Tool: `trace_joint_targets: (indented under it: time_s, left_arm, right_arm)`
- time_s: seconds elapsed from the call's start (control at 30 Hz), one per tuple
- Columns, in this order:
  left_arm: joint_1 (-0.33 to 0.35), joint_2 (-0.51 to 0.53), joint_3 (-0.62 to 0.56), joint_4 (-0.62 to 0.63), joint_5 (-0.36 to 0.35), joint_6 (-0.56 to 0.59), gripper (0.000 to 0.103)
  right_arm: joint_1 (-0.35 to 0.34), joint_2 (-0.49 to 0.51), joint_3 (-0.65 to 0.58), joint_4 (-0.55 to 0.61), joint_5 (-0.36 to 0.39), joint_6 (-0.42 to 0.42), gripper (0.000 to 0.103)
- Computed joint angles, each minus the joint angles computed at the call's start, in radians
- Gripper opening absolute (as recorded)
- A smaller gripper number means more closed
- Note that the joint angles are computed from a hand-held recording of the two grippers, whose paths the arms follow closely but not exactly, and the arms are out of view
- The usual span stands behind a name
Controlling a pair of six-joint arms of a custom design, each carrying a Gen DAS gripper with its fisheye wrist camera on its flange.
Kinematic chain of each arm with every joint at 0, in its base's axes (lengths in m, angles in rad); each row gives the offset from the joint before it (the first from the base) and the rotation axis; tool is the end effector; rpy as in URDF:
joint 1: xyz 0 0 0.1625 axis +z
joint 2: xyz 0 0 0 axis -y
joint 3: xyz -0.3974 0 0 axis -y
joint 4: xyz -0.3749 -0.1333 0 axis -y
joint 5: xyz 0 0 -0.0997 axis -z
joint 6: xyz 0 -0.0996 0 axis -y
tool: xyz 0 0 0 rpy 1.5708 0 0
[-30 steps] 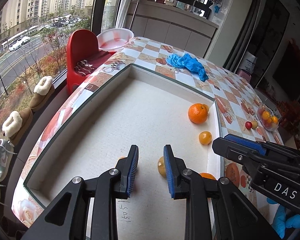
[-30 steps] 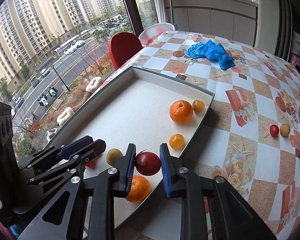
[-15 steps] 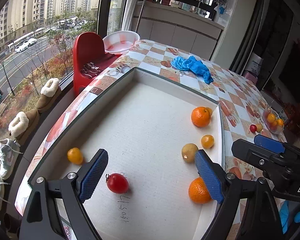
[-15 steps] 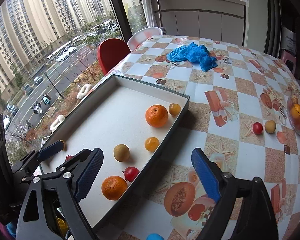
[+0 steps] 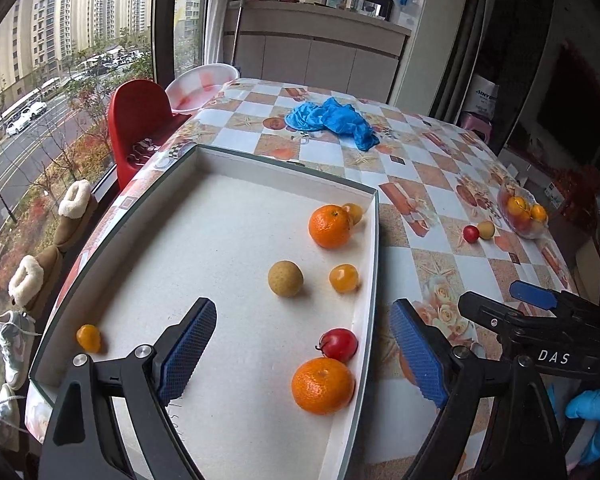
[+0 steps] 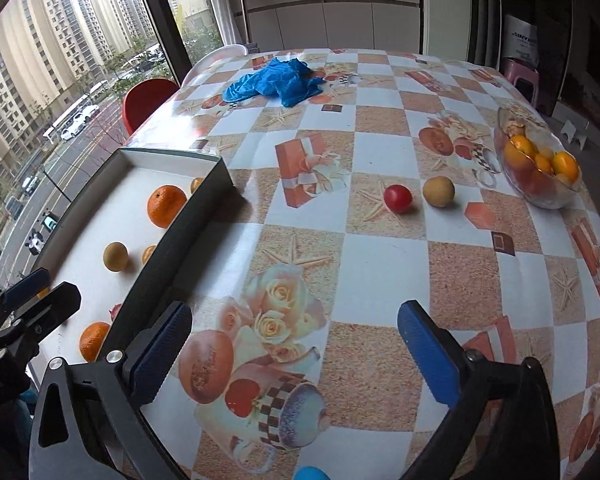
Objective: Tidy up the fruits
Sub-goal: 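Move both tools back from the tray toward the fruits on the table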
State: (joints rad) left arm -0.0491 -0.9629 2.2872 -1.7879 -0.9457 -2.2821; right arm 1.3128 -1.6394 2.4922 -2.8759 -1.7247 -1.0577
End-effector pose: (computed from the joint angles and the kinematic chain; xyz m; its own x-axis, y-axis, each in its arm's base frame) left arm -0.2998 -0.1771 -0.0002 -0.7056 -0.4953 -0.5067 0.1346 0.6084 -0.7821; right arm 0.0243 -0.3705 0.2317 -0.6606 -0.6021 0.4484 -0.7049 0.7030 -0.0944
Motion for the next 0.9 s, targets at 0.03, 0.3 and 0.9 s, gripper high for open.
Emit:
trace_joint_targets:
  time_s: [0.03,0.3,0.9]
  left_arm:
    - [0.009,0.008,-0.01,-0.007,0.009,0.021,0.089]
    - [0.093,0.075,-0.1,-0.07,0.084,0.202,0.089]
    - [0.282,0.226,-0.239,-0.28,0.176,0.541,0.089]
  right_arm:
    - [-0.009,0.006,-0.009,-0.008,-0.003,0.002,0.103]
    - [-0.079,0.052,-0.076,-0.071,-0.029,0.003,0.103]
    - [-0.065,0.219,-0.189,-0.21,-0.075,-0.044,0.103]
